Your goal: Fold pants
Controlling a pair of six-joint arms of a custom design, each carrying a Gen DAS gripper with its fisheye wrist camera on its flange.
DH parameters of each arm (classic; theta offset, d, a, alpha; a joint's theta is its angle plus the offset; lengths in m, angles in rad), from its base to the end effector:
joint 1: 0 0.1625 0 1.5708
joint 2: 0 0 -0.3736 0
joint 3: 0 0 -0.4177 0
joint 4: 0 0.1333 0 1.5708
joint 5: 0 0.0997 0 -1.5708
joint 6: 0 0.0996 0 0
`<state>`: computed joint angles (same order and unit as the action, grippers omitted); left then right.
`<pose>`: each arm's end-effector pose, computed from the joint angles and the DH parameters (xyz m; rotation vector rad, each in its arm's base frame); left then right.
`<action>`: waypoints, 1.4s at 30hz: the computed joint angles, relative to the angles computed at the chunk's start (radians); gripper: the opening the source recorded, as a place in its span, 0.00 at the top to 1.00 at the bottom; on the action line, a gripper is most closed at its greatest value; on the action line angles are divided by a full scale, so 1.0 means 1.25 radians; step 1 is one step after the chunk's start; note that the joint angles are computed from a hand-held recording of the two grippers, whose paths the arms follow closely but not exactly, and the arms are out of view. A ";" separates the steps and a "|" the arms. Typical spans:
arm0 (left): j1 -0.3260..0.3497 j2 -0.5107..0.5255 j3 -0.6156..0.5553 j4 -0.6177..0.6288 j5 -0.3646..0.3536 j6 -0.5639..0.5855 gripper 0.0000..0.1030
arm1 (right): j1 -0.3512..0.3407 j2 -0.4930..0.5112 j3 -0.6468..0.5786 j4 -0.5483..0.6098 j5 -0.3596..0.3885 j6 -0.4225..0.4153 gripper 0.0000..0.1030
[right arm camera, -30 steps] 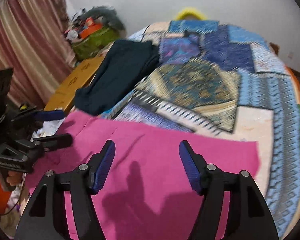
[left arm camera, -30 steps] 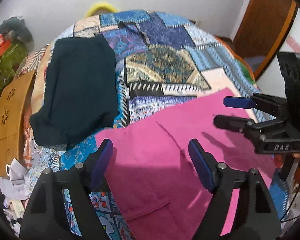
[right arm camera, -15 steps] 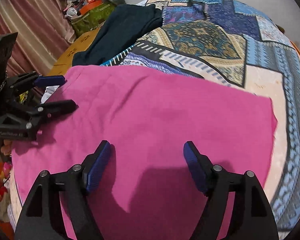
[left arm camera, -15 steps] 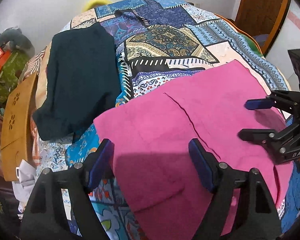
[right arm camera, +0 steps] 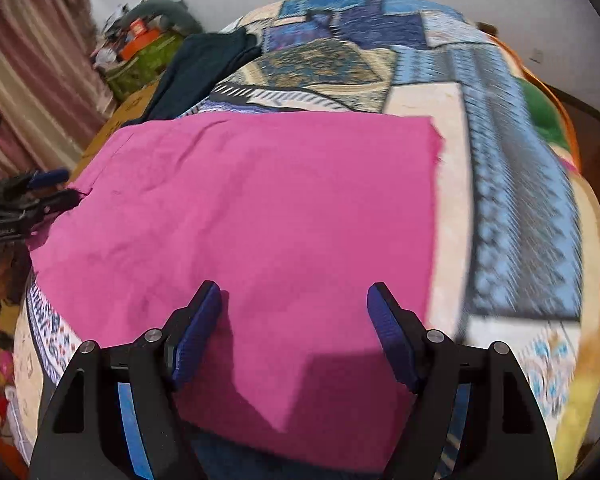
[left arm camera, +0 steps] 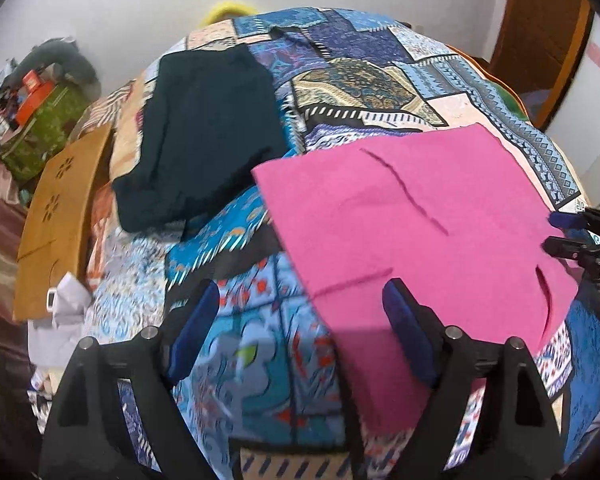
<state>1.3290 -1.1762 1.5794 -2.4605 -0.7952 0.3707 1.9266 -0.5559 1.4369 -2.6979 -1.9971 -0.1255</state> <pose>0.0417 -0.6789 0.3272 0.4698 2.2571 -0.5077 0.3309 -0.6259 -0.0262 0.5774 -2.6581 0.4017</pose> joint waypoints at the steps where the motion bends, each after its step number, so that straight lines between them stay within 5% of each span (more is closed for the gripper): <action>1: 0.002 -0.010 0.010 -0.002 -0.006 -0.008 0.17 | -0.002 -0.011 0.017 -0.007 -0.004 0.013 0.30; 13: -0.018 -0.103 0.089 -0.020 -0.019 -0.109 0.17 | 0.022 -0.049 0.077 -0.057 -0.092 0.024 0.30; 19: -0.041 -0.153 0.134 -0.046 -0.042 -0.168 0.17 | 0.059 -0.034 0.059 -0.171 -0.055 -0.033 0.30; 26: -0.036 -0.183 0.169 0.009 -0.090 -0.260 0.17 | 0.073 0.035 -0.003 -0.201 -0.016 -0.049 0.30; 38: -0.014 -0.181 0.163 0.119 -0.255 -0.341 0.30 | 0.058 0.048 0.012 -0.150 0.003 -0.021 0.29; 42: 0.017 -0.148 0.117 0.128 -0.372 -0.366 0.30 | 0.058 0.046 0.019 -0.150 0.009 -0.017 0.29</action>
<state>1.3498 -1.3615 1.7253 -2.3008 -1.2599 -0.0873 1.9991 -0.4981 1.4601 -2.8855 -1.9855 -0.1465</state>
